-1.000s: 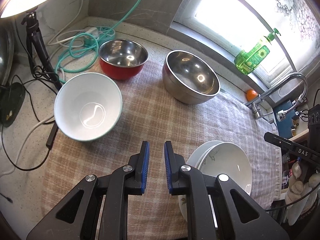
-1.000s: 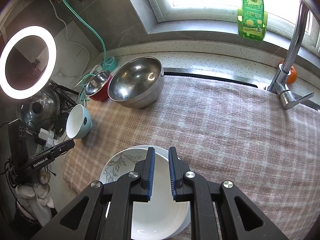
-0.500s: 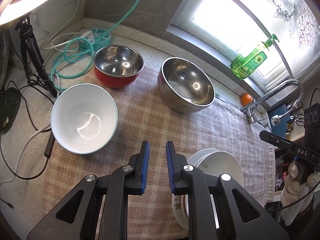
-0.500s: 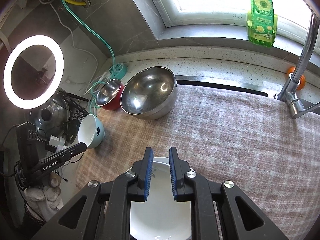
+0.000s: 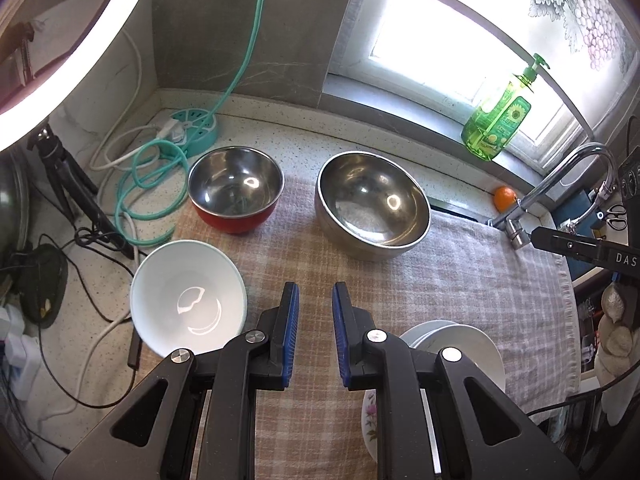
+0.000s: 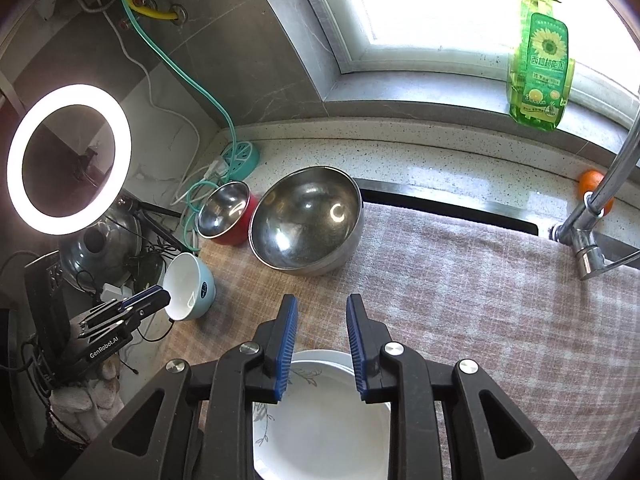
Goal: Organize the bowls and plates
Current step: 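Reach both tools to the rim of the large stainless steel bowl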
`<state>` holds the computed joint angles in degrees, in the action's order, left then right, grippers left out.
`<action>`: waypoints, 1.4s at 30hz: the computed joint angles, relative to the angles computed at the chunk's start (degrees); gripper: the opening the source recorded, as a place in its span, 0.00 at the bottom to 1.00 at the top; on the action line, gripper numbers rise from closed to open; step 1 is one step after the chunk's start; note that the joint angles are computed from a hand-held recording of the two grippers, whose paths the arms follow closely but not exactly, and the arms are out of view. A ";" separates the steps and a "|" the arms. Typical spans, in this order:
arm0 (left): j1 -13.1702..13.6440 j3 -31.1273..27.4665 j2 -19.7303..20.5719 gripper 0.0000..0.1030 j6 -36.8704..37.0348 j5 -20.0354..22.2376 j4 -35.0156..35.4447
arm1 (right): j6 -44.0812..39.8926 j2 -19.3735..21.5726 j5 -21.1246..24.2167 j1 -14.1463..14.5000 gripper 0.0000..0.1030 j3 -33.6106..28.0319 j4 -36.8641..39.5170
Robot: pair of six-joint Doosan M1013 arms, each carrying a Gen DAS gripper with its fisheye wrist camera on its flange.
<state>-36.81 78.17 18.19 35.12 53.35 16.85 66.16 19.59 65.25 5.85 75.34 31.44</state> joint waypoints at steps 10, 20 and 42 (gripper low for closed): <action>2.90 -2.82 1.79 0.15 2.58 -2.72 -7.15 | 2.06 4.63 3.23 0.49 0.22 -8.10 -0.79; 5.18 -8.54 7.21 0.15 6.27 0.71 -13.38 | 3.29 11.40 8.44 2.20 0.22 -15.96 -5.85; 7.23 -14.97 13.94 0.15 6.40 7.40 -16.51 | 7.46 20.51 15.14 3.46 0.22 -25.18 -8.09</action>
<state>-29.58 63.19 32.13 41.51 60.75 0.34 73.62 40.11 80.39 9.30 50.17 23.35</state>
